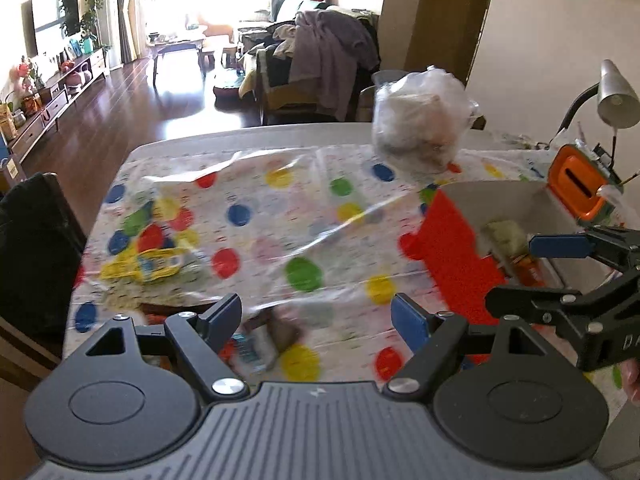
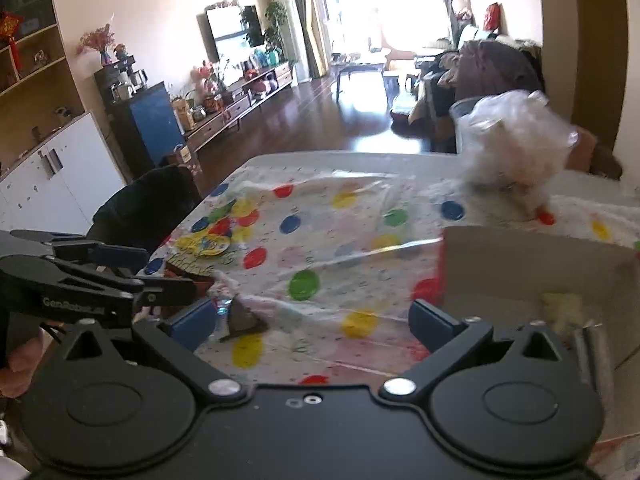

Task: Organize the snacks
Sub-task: 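Withdraw both tools from the box back toward the snack pile, then grasp the green-and-white pouch with the left tool while the right tool grasps the dark wrapped candy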

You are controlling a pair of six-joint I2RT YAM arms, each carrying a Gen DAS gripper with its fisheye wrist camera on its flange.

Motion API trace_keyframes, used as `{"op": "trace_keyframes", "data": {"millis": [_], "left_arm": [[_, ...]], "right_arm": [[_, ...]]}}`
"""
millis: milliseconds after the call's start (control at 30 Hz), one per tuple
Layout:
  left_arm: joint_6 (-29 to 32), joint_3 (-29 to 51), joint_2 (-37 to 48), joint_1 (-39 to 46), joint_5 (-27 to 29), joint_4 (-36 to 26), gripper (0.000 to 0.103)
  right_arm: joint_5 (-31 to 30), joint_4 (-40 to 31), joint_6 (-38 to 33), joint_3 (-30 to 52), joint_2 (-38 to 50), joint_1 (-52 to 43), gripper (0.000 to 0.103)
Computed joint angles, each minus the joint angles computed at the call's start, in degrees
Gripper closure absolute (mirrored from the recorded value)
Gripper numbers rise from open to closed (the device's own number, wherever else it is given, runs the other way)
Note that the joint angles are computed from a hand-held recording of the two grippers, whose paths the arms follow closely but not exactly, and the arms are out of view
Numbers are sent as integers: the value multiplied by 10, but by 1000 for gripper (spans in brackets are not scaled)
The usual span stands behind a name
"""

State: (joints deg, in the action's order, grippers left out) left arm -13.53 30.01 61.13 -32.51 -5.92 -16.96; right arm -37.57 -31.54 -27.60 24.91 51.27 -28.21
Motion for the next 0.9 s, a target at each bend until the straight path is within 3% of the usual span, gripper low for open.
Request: {"op": "trace_keyframes", "data": {"millis": [267,333,433,633,900], "left_arm": [[157,-39,-38,199,119,-14,21],[197,-42,-27,242,149,-13,21],[260,-47,-3,304,191,-5,21],[349,-46,78,394,238,36,21],[411,-14,221,455,259,112,21]], "right_arm": [[139,123,194,-60,-18,230,1],[159,146,220,-64,-5,278,2],[240,191,258,-65,34,367,2],[318,293,281,-54,161,456,5],[356,382,293,-23,317,498,18]]}}
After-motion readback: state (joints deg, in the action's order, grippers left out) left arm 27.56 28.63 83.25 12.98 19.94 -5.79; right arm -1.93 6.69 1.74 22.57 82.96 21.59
